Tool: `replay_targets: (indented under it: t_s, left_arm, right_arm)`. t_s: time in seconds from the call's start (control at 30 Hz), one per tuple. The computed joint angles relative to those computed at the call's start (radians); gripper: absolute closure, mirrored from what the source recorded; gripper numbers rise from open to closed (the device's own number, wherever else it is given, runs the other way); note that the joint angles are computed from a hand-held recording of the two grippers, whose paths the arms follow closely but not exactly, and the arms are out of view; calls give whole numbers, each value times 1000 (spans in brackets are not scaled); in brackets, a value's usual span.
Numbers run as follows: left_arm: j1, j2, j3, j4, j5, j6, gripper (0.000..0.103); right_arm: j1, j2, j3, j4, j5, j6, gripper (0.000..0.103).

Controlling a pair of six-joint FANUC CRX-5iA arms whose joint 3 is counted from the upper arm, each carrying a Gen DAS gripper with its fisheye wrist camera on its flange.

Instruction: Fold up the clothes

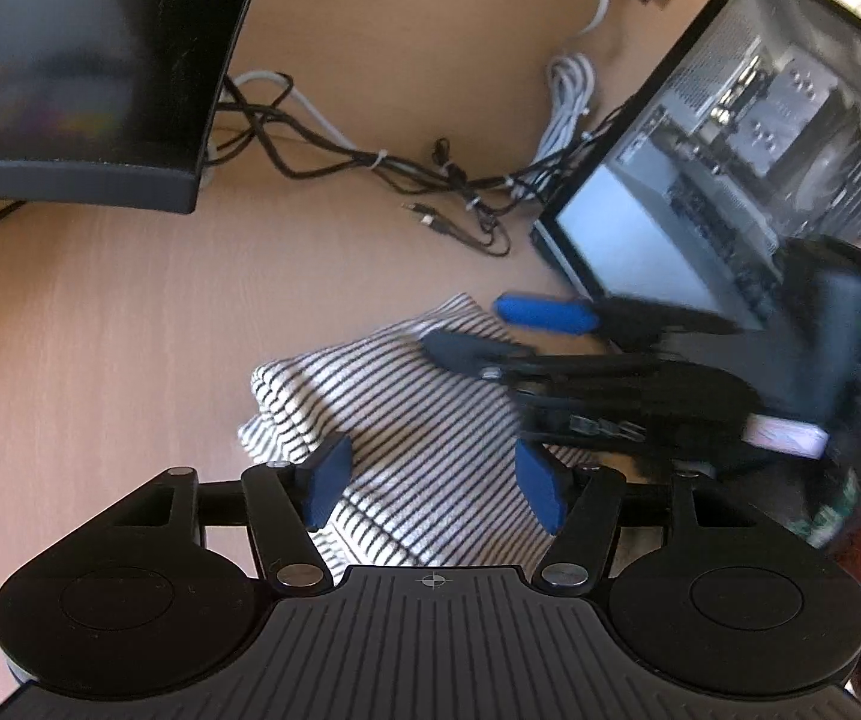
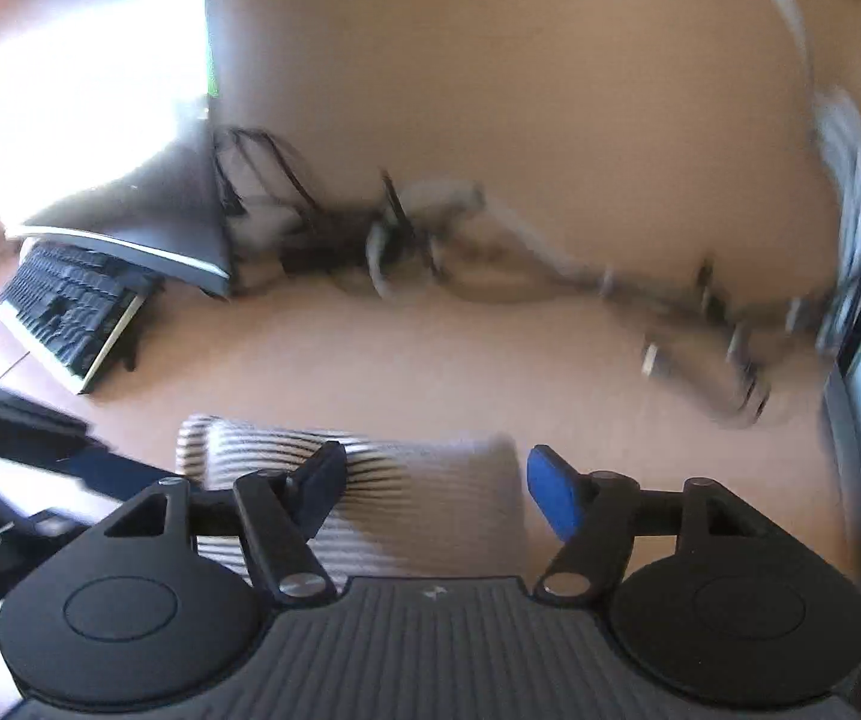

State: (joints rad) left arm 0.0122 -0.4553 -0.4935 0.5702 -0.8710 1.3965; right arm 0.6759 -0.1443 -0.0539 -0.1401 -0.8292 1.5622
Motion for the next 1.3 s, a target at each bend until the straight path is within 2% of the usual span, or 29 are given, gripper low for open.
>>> replay_targets:
  t_s: [0.1,0.2,0.27,0.37,0.43,0.5,0.57,0.63,0.77,0.83,0.93,1.0,1.07,1.13,1.2,1.3]
  left_arm:
    - [7,-2,-8,12,1,-9,37]
    - [12,-4,-17,31,3,-23,37]
    - [12,-5,-20,30,5,-26,37]
    - [21,-5,-31,53,9,-42,37]
    - [21,0,-35,63,15,-53,37]
    - [19,7,-35,63,23,-59,36]
    - [16,13,-34,61,30,-63,33]
    - [15,13,-28,51,29,-55,33]
    - [44,-29,-45,91,18,-57,33]
    - [60,-68,-47,67,15,-31,31]
    - [65,-105,-25,-13,-4,20,33]
    - [46,-112,-6,-67,-4,40,33]
    - [15,-110,20,-130,4,57,33]
    - [-11,-106,39,-174,10,70,33]
    - [-21,-106,42,-179,10,62,33]
    - [-17,-97,42,-165,-3,46,32]
  right_arm:
    - [-56,17,27,-115,-31,-24,34]
    - [-52,-31,-8,-96,-16,-42,34]
    - [-27,-91,-55,-31,9,-73,34]
    - [40,-206,-170,135,63,-180,34]
    - [68,-258,-224,198,53,-221,34]
    - [87,-262,-239,194,-14,-226,34]
    - [101,-279,-288,177,-9,-278,30]
    - [119,-286,-306,211,5,-345,29]
    - [205,-311,-338,406,-6,-373,28]
    - [239,-342,-367,477,-12,-372,27]
    - [228,-371,-367,443,-15,-395,27]
    - [206,-372,-350,373,-8,-394,27]
    - [208,-351,-336,357,-34,-386,27]
    - [238,-340,-349,399,-61,-391,27]
    - [267,-341,-374,447,-65,-403,27]
    - [245,-333,-346,410,-68,-406,26]
